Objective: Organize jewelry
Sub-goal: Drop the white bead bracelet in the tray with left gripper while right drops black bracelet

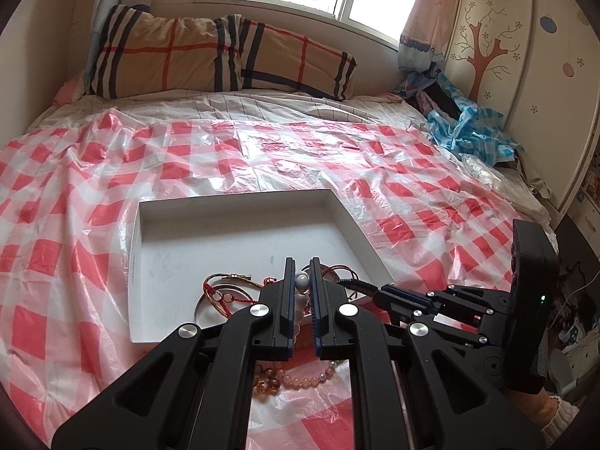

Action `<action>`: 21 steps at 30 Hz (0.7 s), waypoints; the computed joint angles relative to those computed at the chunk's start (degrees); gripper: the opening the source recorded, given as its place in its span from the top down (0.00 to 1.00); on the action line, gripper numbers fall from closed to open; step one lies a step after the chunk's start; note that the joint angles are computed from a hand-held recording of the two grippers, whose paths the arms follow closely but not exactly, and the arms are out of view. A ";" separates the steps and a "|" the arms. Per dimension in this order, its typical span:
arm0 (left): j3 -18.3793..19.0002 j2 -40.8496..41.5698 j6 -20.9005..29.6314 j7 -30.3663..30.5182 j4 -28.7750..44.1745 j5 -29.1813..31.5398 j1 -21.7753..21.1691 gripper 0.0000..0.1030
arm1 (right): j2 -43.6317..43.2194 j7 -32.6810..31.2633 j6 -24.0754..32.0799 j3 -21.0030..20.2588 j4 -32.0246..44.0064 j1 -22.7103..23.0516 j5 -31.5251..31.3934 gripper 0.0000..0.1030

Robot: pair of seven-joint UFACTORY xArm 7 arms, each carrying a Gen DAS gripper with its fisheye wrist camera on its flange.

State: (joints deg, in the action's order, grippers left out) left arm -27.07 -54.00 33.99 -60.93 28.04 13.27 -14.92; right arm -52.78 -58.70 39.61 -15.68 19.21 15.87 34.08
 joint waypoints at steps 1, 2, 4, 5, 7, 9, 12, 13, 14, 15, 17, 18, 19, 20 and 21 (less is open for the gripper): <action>0.04 0.38 -0.56 -0.10 -0.10 0.13 0.34 0.93 | 1.16 -0.02 -0.87 0.09 0.61 0.68 0.56 0.92; -0.02 0.75 -1.08 -0.28 -0.11 0.27 0.71 0.93 | 2.26 -0.17 -2.11 0.29 1.05 1.44 1.24 0.92; 0.23 1.36 -2.51 -0.58 -0.49 0.57 1.48 0.93 | 4.32 -0.48 -4.50 0.62 1.82 3.06 2.61 0.92; 0.31 1.64 -3.27 -0.79 -0.69 0.75 1.95 0.93 | 5.31 -0.60 -5.51 0.77 2.19 3.82 3.21 0.92; 0.60 2.39 -4.94 -1.07 -1.20 1.14 2.98 0.93 | 7.43 -0.88 -7.86 1.14 2.84 5.51 4.59 0.92; 0.79 3.28 -6.52 -1.52 -1.83 1.49 4.18 0.93 | 9.49 -1.25 -9.93 1.41 3.46 7.17 5.88 0.92; 1.02 4.56 -7.57 -2.53 -2.98 1.65 5.79 0.93 | 12.22 -1.81 -12.92 2.06 3.99 9.27 7.50 0.92; 0.85 4.86 -7.12 -3.16 -3.27 1.68 6.35 0.93 | 13.20 -2.00 -14.00 2.22 4.21 9.94 8.01 0.92; 0.73 5.06 -6.62 -3.83 -3.62 1.71 6.77 0.93 | 14.19 -1.77 -14.91 2.65 4.40 10.24 8.22 0.92; 0.63 5.12 -5.83 -4.63 -3.92 1.66 7.02 0.93 | 15.35 -0.89 -15.39 3.40 4.72 10.04 7.89 0.92; 0.76 5.27 -3.96 -5.79 -4.38 1.48 6.76 0.92 | 17.06 0.72 -15.40 4.15 5.25 9.42 7.24 0.82; 0.68 5.00 -3.04 -6.42 -4.67 1.48 6.44 0.91 | 16.79 0.80 -15.70 3.93 5.02 9.37 7.52 0.76; 0.48 4.86 -1.89 -6.90 -4.60 1.67 6.20 0.89 | 15.92 0.82 -15.80 3.56 4.54 9.20 7.76 0.70; 0.10 4.66 -0.50 -7.31 -4.38 2.00 5.93 0.86 | 14.88 0.96 -15.27 3.13 4.16 8.77 7.59 0.69; -0.50 4.38 1.18 -7.80 -4.00 2.43 5.66 0.85 | 13.68 1.24 -14.36 2.86 3.72 8.06 7.03 0.69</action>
State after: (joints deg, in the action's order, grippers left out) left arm -27.57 -49.62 35.17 -68.73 24.04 15.70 -9.25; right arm -39.10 -57.46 25.25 -12.81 22.93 23.93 41.11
